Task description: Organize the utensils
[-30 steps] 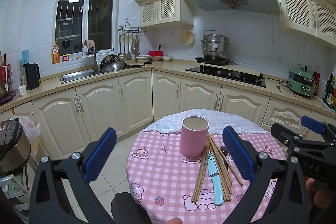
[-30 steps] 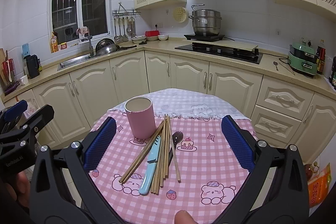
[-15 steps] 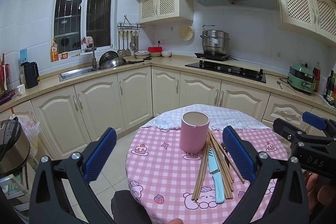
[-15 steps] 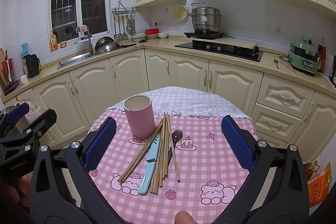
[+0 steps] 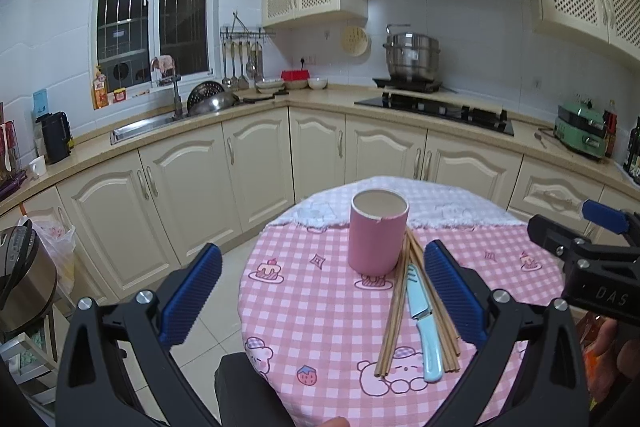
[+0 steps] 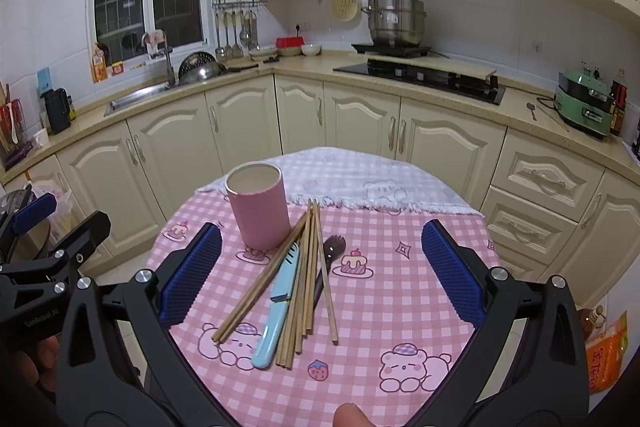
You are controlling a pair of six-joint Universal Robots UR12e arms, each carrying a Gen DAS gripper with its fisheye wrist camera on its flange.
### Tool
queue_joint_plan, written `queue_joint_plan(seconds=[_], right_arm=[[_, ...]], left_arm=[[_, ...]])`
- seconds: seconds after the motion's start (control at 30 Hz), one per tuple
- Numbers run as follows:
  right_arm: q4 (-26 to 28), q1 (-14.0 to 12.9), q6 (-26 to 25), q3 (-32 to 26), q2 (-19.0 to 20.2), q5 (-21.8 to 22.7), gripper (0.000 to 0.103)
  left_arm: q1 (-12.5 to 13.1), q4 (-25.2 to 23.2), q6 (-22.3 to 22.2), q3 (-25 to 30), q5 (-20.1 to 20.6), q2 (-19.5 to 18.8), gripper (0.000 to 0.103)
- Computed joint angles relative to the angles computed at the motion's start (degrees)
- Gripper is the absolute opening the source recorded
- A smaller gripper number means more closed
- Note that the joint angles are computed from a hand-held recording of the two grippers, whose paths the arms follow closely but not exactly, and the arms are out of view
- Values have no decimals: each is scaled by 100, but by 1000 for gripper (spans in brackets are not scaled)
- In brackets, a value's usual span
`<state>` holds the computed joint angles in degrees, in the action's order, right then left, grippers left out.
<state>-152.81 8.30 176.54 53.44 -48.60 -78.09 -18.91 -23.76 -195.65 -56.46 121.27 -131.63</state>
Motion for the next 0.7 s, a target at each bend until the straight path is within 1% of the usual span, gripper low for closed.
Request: queue_joint_plan(seconds=[0.13, 0.27, 0.37, 0.43, 0.53, 0.7], right_arm=[[334, -2, -87, -238, 160, -98, 98], [808, -12, -188, -559, 379, -235, 98], [1280, -29, -251, -894, 596, -313, 98], [1564, -38, -281, -1099, 731, -328, 98], [1987, -46, -341, -1426, 938, -338, 98], [2677, -43, -461, -2043, 1304, -295, 98]], left_arm=[[53, -308, -45, 144, -98, -123, 99], [114, -707, -88, 363, -212, -305, 99], [159, -1067, -103, 618, -301, -495, 99], [197, -1373, -87, 866, -382, -664, 99], [240, -1686, -13, 1179, -510, -877, 99], [309, -2342, 210, 1859, -816, -1283, 99]])
